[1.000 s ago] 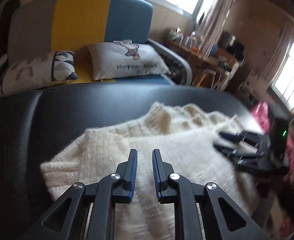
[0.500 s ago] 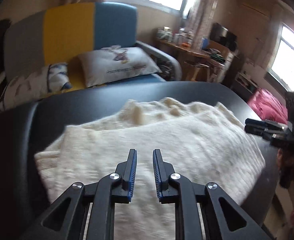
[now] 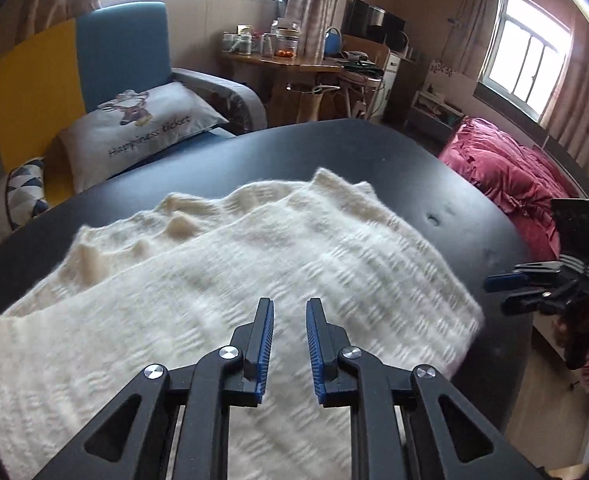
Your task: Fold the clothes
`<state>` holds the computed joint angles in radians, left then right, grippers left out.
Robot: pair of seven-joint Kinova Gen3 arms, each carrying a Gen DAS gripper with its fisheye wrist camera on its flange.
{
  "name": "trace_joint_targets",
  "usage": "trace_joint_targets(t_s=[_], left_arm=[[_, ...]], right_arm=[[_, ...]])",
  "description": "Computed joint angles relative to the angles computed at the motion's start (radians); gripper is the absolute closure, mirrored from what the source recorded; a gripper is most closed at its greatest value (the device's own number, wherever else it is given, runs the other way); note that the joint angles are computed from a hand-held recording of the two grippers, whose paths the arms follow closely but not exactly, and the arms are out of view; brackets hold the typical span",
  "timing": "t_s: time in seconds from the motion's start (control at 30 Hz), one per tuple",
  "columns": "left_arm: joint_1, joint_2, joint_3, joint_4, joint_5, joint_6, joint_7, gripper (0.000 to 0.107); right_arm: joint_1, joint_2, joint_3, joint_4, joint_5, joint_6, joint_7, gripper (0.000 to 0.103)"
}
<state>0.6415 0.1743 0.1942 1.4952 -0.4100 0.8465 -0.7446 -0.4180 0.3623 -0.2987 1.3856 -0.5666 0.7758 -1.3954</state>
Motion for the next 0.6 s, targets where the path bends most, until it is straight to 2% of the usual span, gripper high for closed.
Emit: trace_joint_targets(t_s=[0.13,0.37,0.6], left_arm=[[0.013,0.074,0.002,-0.098,0.008,0.038,-0.065,0.091],[0.052,0.219,-0.042,-0.281,0.039,0.161,-0.173,0.091],[0.047,0.258,-0.079,-0.318,0.099,0.172,-0.205,0.091]], right_arm=[[0.058,0.092,-0.049,-0.073,-0.076,0.077,0.132,0.047],[0.080,0.183,-0.076,-0.164,-0.137,0.190,0.275,0.047],[0.086,0.240,-0.086,-0.244,-0.185,0.314,0.376,0.045]])
